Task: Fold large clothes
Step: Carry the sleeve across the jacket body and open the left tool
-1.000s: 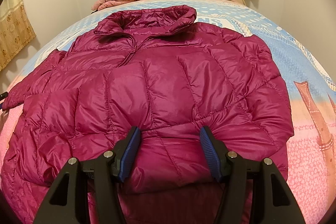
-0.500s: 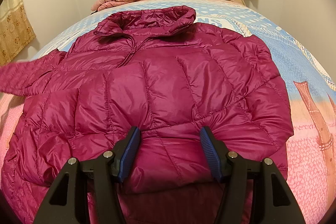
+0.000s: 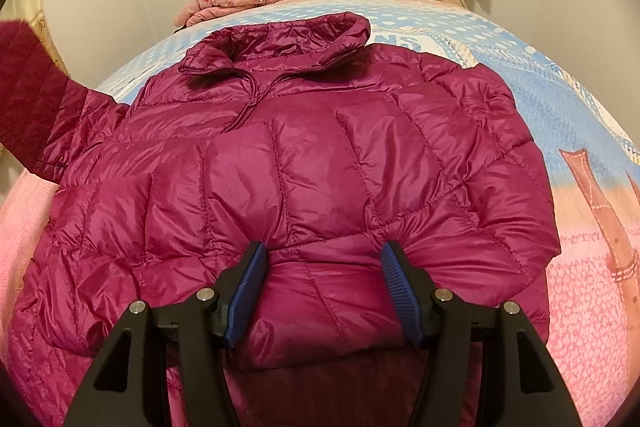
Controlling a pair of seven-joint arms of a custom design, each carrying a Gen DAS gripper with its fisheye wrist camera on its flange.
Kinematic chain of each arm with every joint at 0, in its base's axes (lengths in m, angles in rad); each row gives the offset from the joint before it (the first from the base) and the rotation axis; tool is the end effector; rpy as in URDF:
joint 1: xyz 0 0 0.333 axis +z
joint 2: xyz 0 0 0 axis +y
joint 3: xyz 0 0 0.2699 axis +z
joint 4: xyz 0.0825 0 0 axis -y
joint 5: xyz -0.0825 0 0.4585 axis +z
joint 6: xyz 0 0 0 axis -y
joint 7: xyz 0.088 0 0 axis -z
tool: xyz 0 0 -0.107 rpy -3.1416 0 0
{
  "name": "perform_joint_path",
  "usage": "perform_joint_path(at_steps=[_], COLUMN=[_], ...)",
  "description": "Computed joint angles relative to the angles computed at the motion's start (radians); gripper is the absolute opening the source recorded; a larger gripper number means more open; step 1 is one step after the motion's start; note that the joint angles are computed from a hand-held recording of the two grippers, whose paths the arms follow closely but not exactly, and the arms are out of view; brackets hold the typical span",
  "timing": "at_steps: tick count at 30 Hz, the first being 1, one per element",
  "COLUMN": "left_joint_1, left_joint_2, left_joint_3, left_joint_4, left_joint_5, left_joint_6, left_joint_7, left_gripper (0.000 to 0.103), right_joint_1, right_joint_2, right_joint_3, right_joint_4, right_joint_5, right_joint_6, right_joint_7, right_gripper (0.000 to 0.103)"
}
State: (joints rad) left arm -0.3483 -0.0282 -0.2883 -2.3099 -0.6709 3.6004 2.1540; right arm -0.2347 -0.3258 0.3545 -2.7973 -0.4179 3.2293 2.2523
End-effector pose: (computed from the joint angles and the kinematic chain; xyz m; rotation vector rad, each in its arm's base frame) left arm 0.5159 -0.2844 0.4062 -1.1530 1.7573 -1.1983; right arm 0.4653 0.0808 0.2716 -1.6787 1.8672 -0.6212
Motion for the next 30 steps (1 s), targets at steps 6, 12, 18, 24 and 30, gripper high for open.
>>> perform_joint_path(at_steps=[6,12,18,24,30], left_joint_1=[-0.046,-0.093,-0.116,-0.172,-0.198], left_joint_2=[0.077,0.147,0.203,0.273,0.306], left_joint_3=[-0.024,-0.026,-0.026,0.002,0.022], left_joint_4=[0.07,0.123,0.147,0.194,0.209], left_joint_5=[0.035,0.061,0.142,0.143,0.179], left_joint_6=[-0.032,-0.075,-0.114,-0.147,-0.159], left_joint_7=[0.042,0.039,-0.031,-0.044,-0.066], left_gripper=[0.006,0.006,0.004,0.004,0.005], right_joint_1=[0.04,0.073,0.078,0.072,0.072], right_joint_2=[0.005,0.009,0.01,0.009,0.01], right_joint_3=[-0.046,-0.079,-0.079,-0.07,-0.068], right_joint_4=[-0.007,-0.012,-0.014,-0.015,-0.015], right_joint_5=[0.021,0.053,0.082,0.099,0.107], right_joint_6=[0.015,0.026,0.028,0.027,0.028], right_joint_7=[-0.019,-0.049,-0.074,-0.087,-0.094], right_gripper=[0.061,0.062,0.062,0.062,0.062])
